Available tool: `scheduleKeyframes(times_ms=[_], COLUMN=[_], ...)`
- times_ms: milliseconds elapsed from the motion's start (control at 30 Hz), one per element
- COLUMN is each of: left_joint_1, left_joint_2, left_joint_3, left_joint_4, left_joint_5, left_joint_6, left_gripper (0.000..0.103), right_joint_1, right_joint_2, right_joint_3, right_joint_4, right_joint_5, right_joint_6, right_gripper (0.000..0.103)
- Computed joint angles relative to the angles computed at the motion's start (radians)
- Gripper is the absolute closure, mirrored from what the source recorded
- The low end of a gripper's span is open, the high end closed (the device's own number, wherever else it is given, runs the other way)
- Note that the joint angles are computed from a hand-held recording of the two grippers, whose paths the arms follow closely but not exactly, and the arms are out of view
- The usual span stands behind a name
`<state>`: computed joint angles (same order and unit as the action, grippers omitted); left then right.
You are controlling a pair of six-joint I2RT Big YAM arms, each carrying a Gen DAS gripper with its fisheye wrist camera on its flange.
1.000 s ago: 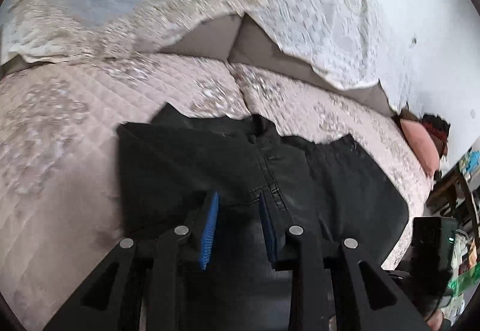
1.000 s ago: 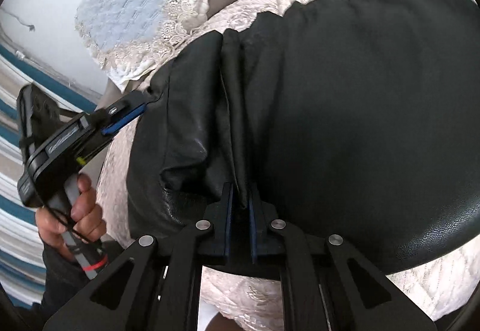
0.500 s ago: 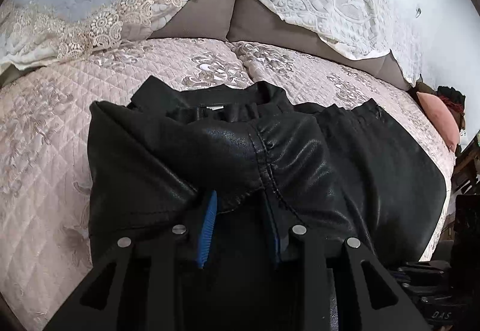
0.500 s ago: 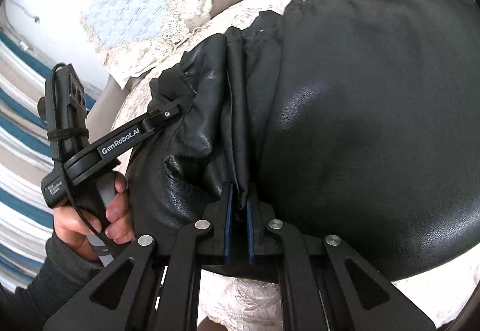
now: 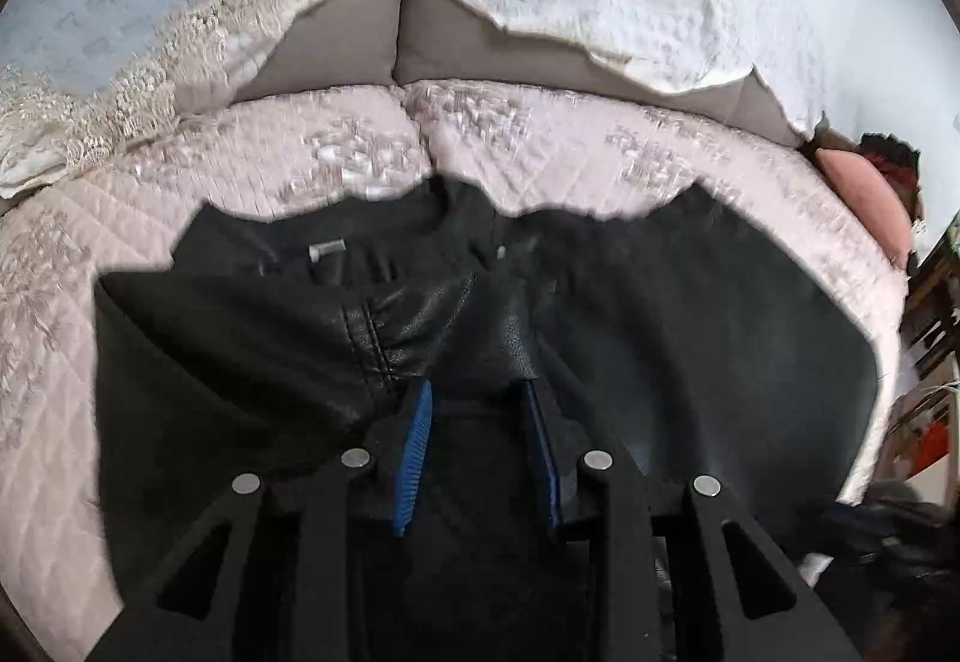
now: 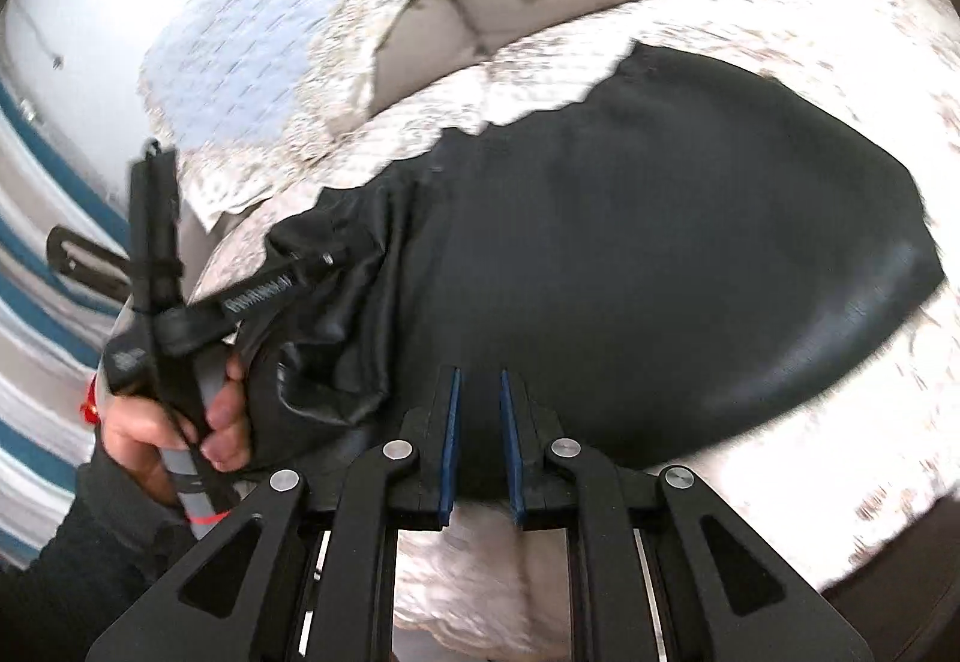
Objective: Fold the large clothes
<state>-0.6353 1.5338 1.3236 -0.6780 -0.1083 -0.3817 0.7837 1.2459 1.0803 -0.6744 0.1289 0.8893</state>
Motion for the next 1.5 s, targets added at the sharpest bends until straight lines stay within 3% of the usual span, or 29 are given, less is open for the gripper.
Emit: scheduleKeyframes(times_ms=[133, 200, 267, 300, 367, 633, 767, 933, 1100, 1267, 1300, 1367, 1433, 1500], left_joint_1=[-0.032, -0.037, -0.045, -0.052, -0.065, -0.097, -0.062, 0.0, -0.028, -0.022, -0.023, -0.032, -0.039, -0.04], left_joint_2=[0.01, 0.016, 0.008, -0.004, -0.04, -0.129, -0.113, -0.029, -0.016, -0.017, -0.018, -0.012, -0.008, -0.005], left_joint_3=[-0.011, -0.003, 0.0, -0.005, -0.029, -0.08, -0.042, 0.014, -0.002, -0.013, -0.014, -0.013, -0.009, -0.008], left_joint_4=[0.024, 0.016, 0.007, 0.002, 0.009, 0.012, 0.015, -0.032, -0.031, -0.016, -0.017, -0.017, -0.02, -0.017], left_joint_5=[-0.093, -0.113, -0.128, -0.133, -0.1, -0.047, -0.094, -0.038, -0.081, -0.064, -0.07, -0.101, -0.121, -0.121], left_joint_6=[0.046, 0.052, 0.06, 0.066, 0.066, 0.047, 0.021, -0.085, -0.08, -0.087, -0.08, -0.058, -0.048, -0.047], left_gripper=[0.071, 0.071, 0.071, 0.071, 0.066, 0.064, 0.064, 0.064, 0.064, 0.063, 0.063, 0.063, 0.062, 0.062], right_joint_1=[-0.004, -0.007, -0.008, -0.013, -0.022, -0.093, -0.158, -0.227, -0.259, -0.275, -0.277, -0.289, -0.277, -0.251], right_joint_2=[-0.042, -0.061, -0.088, -0.102, -0.132, -0.21, -0.221, -0.225, -0.191, -0.166, -0.155, -0.154, -0.178, -0.193], right_joint_3=[-0.041, -0.051, -0.059, -0.067, -0.088, -0.184, -0.226, -0.267, -0.251, -0.241, -0.235, -0.226, -0.22, -0.195], right_joint_4=[0.006, 0.005, 0.003, 0.006, 0.007, 0.032, 0.072, 0.172, 0.202, 0.216, 0.214, 0.195, 0.194, 0.185], right_joint_5=[0.015, 0.033, 0.062, 0.078, 0.096, 0.08, 0.063, 0.031, 0.013, 0.006, 0.011, -0.016, -0.014, 0.003], right_joint_6=[0.045, 0.072, 0.096, 0.109, 0.151, 0.314, 0.324, 0.336, 0.289, 0.264, 0.259, 0.267, 0.251, 0.219], right_gripper=[0.089, 0.081, 0.06, 0.055, 0.045, 0.041, 0.041, 0.041, 0.041, 0.041, 0.043, 0.063, 0.074, 0.077])
